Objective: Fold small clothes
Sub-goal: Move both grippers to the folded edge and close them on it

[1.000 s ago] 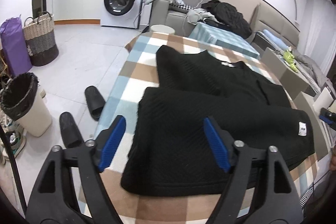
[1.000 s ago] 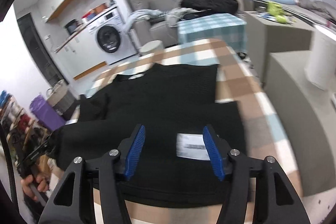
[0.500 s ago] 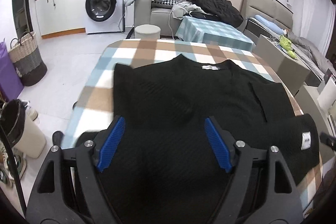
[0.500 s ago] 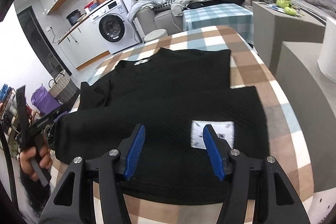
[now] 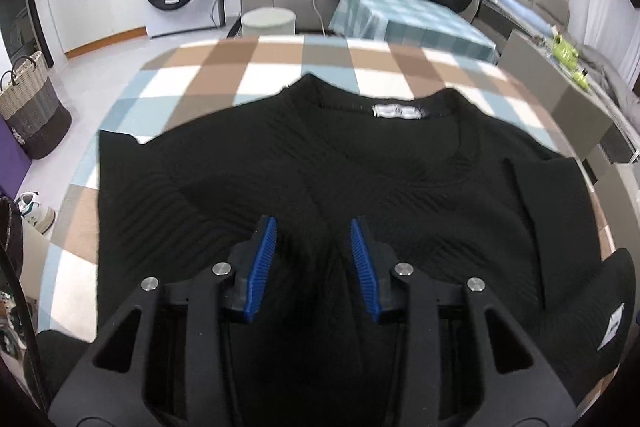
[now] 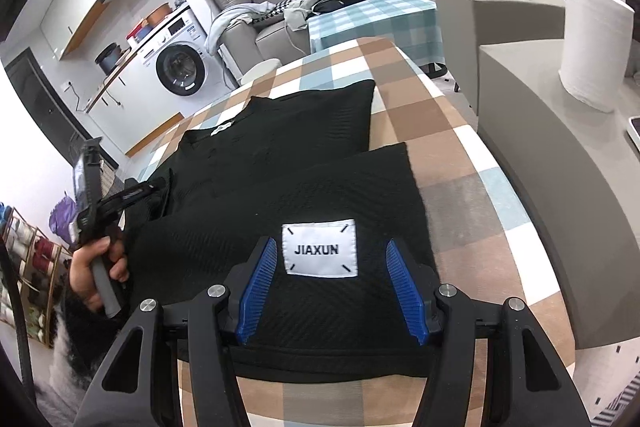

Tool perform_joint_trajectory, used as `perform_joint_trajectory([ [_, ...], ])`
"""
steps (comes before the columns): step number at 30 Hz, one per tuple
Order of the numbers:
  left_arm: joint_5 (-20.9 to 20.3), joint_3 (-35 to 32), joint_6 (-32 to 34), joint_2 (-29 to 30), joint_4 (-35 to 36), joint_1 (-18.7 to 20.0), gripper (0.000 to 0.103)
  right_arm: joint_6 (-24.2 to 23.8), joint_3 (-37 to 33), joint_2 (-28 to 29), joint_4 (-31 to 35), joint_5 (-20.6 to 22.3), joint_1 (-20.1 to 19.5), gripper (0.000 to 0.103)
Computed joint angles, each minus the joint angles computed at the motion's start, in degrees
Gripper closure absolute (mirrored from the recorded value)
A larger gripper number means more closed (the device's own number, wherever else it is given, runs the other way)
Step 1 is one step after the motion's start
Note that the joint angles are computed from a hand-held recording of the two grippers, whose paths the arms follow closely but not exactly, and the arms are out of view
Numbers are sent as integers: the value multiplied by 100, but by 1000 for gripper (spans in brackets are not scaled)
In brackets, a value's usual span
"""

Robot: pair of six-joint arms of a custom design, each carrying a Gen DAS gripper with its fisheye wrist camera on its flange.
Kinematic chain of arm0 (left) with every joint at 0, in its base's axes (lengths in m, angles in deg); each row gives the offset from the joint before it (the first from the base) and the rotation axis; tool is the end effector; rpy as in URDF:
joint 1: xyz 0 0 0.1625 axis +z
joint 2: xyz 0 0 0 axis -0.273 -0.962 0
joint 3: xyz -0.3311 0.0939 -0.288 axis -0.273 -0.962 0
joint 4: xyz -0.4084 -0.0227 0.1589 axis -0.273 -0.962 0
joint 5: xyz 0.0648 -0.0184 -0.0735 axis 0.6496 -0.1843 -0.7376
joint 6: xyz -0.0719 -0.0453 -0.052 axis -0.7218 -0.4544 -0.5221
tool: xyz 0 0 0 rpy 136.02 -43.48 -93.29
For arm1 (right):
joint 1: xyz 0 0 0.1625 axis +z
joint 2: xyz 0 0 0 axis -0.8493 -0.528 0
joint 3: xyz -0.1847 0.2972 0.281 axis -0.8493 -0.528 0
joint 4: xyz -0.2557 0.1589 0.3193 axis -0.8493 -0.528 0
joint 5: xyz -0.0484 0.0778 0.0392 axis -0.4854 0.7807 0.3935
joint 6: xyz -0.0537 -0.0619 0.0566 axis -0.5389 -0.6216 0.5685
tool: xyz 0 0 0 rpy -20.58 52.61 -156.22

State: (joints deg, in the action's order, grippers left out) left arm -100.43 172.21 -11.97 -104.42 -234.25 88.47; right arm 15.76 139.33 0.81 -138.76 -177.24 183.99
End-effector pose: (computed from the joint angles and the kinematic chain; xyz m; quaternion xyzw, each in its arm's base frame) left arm 0.0060 -0.6429 0.2622 0.1280 0.8945 -0.2905 0.3147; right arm 0.3212 -0.3454 -0.0032 -0.0272 -0.8964 0.3644 0.2508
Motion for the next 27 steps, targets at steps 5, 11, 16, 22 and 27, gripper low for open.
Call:
perform_joint_trajectory([
  [5, 597, -257, 89, 397, 34, 19, 66, 33, 135, -70, -124, 80, -139, 44],
  [11, 446, -168, 203, 292, -284, 110, 100, 77, 293, -128, -278, 93, -198, 44],
  [16, -158, 142, 465, -50, -706, 72, 101, 55, 335, -107, -390, 129, -242, 44],
  [22, -740, 252, 873, -210, -452, -5, 100, 170, 316, -92, -282, 128, -248, 44],
  [27, -707, 273, 344, -389, 70, 66, 61, 197, 290, -123, -209, 85, -220, 44],
])
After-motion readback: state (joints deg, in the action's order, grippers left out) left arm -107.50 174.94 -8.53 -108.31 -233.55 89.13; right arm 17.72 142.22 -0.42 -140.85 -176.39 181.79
